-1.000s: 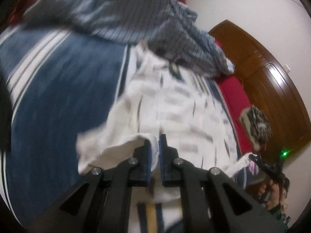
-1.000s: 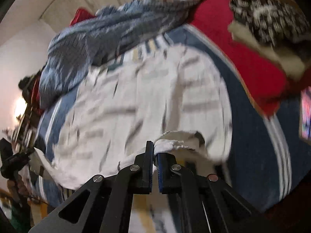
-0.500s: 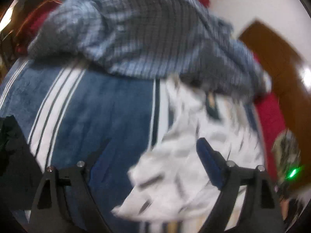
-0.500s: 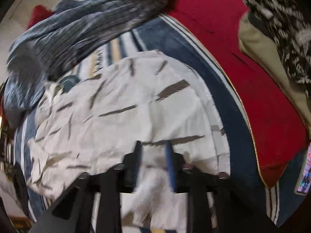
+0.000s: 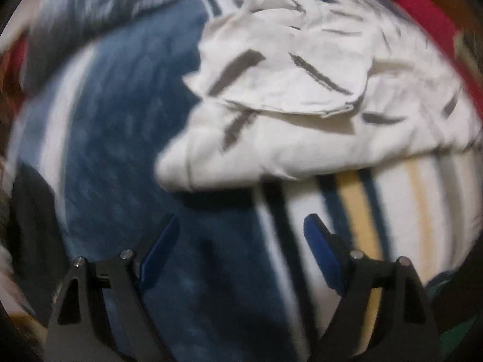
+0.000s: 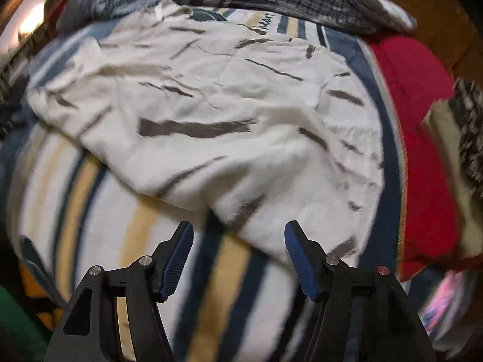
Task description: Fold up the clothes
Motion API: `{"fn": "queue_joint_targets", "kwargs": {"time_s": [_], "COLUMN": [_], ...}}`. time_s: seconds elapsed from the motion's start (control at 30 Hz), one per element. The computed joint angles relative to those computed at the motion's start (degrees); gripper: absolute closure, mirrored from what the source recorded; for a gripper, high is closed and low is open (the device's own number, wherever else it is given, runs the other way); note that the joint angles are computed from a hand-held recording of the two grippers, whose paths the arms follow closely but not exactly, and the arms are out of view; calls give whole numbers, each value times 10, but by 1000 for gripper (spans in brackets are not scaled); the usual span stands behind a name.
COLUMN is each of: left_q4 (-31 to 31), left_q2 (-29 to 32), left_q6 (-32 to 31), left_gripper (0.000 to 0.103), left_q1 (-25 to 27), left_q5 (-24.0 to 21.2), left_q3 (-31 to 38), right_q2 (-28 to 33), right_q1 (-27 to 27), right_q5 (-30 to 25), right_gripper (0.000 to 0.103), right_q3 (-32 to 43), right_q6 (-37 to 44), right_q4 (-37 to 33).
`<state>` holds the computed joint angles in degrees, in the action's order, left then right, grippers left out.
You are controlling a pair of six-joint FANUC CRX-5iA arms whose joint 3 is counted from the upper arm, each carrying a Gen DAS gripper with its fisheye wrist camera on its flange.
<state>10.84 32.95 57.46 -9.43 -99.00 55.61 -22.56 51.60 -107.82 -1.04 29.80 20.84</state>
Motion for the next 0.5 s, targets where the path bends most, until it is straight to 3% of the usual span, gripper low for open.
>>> {"fn": "queue_joint_targets", "kwargs": {"time_s": [0.03, 0.13, 0.2, 0.43, 0.5], "left_q4": [15, 12, 21, -32, -17], "left_q2": [3, -24, -21, 31, 18], "left_q6": [8, -2, -14, -7, -8], "left_gripper": [18, 18, 18, 19, 19], "left_q1": [6, 8, 8, -28, -23], "left_q5": [-2, 52, 57, 40, 58], "left_q3": [-2, -48, -45, 42, 25], "right_q2": [-1, 6, 16, 32, 33], "right_q1": [3, -1, -12, -50, -57], "right_q5": [-3, -13, -13, 18, 22], "right_gripper": [39, 32, 32, 31, 31], "right_q3": [-6, -18, -23, -20, -17], "right_q6": [5, 46, 75, 105, 108], "right_q4": [5, 1, -4, 6, -1]}}
